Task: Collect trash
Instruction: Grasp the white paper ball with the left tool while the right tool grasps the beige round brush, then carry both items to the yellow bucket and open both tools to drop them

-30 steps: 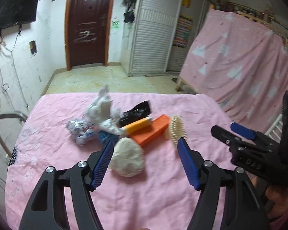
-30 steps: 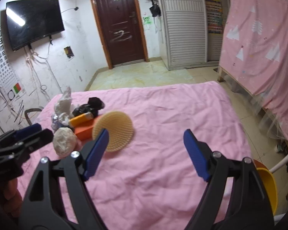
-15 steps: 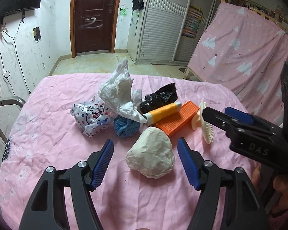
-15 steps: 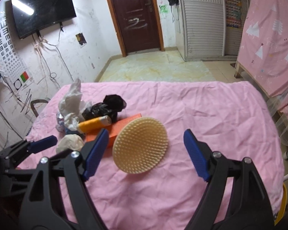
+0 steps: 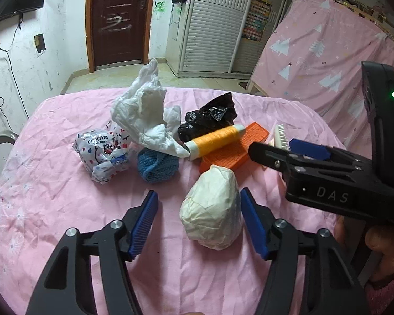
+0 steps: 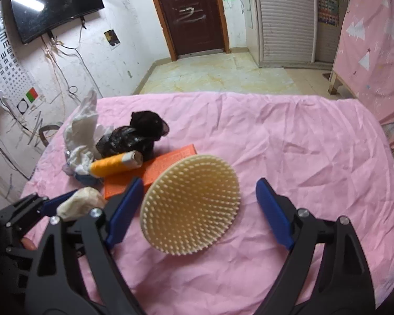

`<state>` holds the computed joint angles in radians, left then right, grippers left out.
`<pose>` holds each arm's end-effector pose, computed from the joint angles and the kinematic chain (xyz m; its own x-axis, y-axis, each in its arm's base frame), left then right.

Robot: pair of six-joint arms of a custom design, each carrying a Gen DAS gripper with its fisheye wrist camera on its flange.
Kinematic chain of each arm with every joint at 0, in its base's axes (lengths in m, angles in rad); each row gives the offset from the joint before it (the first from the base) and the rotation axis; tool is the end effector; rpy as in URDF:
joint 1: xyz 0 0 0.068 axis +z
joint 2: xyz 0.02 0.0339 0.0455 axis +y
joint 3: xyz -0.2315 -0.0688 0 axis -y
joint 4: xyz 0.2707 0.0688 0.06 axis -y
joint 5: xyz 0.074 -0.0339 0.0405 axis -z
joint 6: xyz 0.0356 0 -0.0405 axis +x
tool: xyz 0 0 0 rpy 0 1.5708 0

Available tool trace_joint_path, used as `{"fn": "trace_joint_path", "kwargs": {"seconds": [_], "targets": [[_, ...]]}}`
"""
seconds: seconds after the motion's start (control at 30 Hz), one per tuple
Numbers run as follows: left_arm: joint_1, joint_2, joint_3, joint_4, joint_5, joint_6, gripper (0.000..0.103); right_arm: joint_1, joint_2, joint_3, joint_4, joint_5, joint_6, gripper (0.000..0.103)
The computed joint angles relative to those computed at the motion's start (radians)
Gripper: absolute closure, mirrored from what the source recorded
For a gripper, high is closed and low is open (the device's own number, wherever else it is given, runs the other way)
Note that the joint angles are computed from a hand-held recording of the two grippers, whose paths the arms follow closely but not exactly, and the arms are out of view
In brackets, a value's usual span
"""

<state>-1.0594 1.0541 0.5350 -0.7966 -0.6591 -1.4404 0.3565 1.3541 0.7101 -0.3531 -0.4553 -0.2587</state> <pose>0.1150 -0.1604 0.1337 -0.6701 -0.4075 -0.6204 -0.3897 0.9045 -0.1731 0.2572 0.1125 0.1360 -0.6235 -0.4774 -0.6192 -0.7206 0.6581 0.2182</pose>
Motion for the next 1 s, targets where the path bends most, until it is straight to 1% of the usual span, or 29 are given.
{"fn": "trace_joint_path", "kwargs": {"seconds": [0.03, 0.1, 0.13, 0.2, 0.27, 0.3, 0.33, 0.43, 0.53, 0.63, 0.8, 1.0], "targets": [[0.001, -0.007, -0.005, 0.003, 0.002, 0.002, 0.051, -0.003, 0.011, 0.008, -0.018, -0.009, -0.013, 0.02], [0.009, -0.023, -0.018, 0.015, 0.008, 0.012, 0.058, -0.006, 0.005, 0.003, -0.025, -0.016, -0.029, 0.02], [0.007, -0.031, -0.024, 0.015, 0.008, 0.012, 0.06, -0.007, -0.001, -0.003, -0.021, -0.014, -0.031, 0.02], [0.007, -0.032, -0.025, 0.025, 0.011, 0.023, 0.067, -0.001, 0.006, 0.001, -0.02, 0.0, -0.035, 0.02], [0.005, -0.03, -0.026, 0.04, 0.013, 0.035, 0.072, 0.003, 0.005, -0.001, -0.021, 0.004, -0.042, 0.026], [0.006, -0.025, -0.024, 0.05, 0.013, 0.04, 0.074, 0.009, 0.004, -0.002, -0.018, 0.008, -0.043, 0.035], [0.006, -0.019, -0.02, 0.051, 0.012, 0.04, 0.074, 0.011, 0.001, -0.004, -0.015, 0.009, -0.047, 0.039], [0.005, -0.023, -0.023, 0.056, 0.013, 0.029, 0.074, 0.009, -0.003, -0.008, -0.016, 0.004, -0.048, 0.04], [-0.021, -0.029, -0.019, 0.024, 0.0, -0.016, 0.074, -0.009, -0.033, -0.024, -0.025, -0.013, -0.055, 0.04], [-0.071, -0.036, -0.002, -0.048, -0.027, -0.085, 0.074, -0.034, -0.095, -0.052, -0.044, -0.038, -0.066, 0.04], [-0.156, 0.02, 0.082, -0.165, -0.078, -0.194, 0.074, -0.107, -0.216, -0.086, -0.11, -0.104, -0.098, 0.04], [-0.225, 0.133, 0.224, -0.271, -0.126, -0.26, 0.074, -0.22, -0.316, -0.098, -0.198, -0.181, -0.155, 0.04]]}}
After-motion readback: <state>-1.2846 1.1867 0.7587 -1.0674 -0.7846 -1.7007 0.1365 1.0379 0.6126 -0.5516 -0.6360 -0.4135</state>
